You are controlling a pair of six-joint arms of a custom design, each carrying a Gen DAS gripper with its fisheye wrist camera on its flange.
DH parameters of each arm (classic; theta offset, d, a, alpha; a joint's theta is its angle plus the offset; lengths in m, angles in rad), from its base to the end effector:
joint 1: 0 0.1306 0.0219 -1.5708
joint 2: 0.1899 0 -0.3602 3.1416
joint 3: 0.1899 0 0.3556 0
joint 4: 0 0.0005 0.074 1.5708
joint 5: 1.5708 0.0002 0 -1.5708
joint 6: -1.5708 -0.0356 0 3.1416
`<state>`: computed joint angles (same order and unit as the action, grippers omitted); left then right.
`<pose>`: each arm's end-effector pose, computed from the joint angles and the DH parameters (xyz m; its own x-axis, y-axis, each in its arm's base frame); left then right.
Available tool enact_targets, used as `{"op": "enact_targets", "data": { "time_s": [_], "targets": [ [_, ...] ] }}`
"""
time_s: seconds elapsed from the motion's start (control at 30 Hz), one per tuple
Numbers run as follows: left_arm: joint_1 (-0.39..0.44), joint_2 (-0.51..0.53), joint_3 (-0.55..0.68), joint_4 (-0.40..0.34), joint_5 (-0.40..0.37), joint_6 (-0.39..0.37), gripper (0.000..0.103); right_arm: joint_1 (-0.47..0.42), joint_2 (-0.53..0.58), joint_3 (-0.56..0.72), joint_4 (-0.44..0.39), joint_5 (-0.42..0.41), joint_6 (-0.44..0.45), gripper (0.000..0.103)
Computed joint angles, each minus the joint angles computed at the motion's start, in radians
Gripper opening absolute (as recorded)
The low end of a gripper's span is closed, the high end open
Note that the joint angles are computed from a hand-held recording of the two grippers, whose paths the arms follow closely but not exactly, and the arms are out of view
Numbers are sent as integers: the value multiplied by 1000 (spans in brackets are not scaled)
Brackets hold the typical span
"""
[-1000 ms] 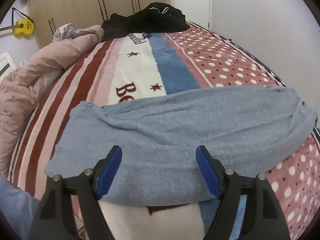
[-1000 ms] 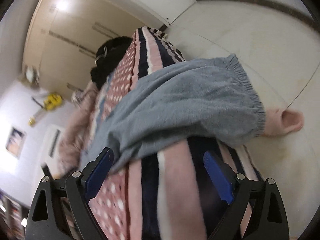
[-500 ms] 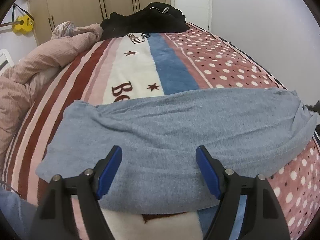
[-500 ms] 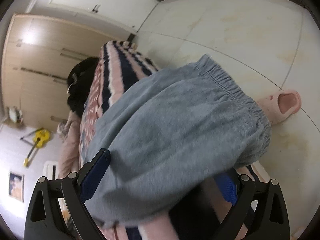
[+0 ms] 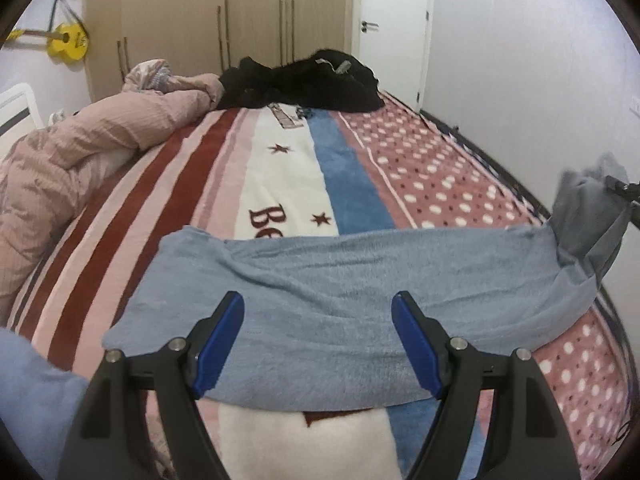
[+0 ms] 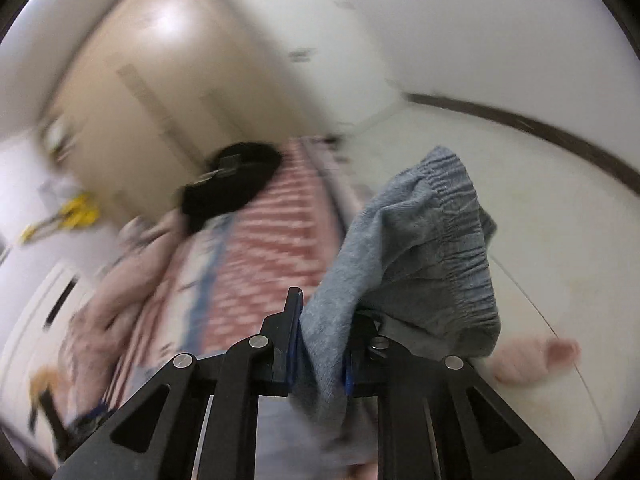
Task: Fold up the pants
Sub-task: 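Lay the waistband over the pants with the right gripper while the left gripper pinches the waistband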
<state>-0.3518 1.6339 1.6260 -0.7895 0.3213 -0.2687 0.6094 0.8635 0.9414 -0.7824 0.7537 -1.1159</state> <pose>0.5055 -0.1981 0.3993 -0.5058 0.4540 -0.7335 0.6932 0.7200 -0.0324 0.2391 0.1366 0.4064 -0.2242 0.6423 -0.7329 0.4816 0.7268 0.4897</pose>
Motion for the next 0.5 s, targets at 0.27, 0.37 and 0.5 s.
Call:
{"op": "enact_targets", "data": {
  "time_s": [0.27, 0.37, 0.5],
  "targets": [
    [64, 1, -8, -31, 91, 29, 80, 53, 553, 335, 130, -296, 260, 15],
    [70, 19, -8, -36, 107, 22, 80, 62, 668, 390, 95, -401, 266, 20],
    [69, 48, 3, -58, 160, 27, 80, 94, 651, 373, 81, -407, 289, 39]
  ]
}}
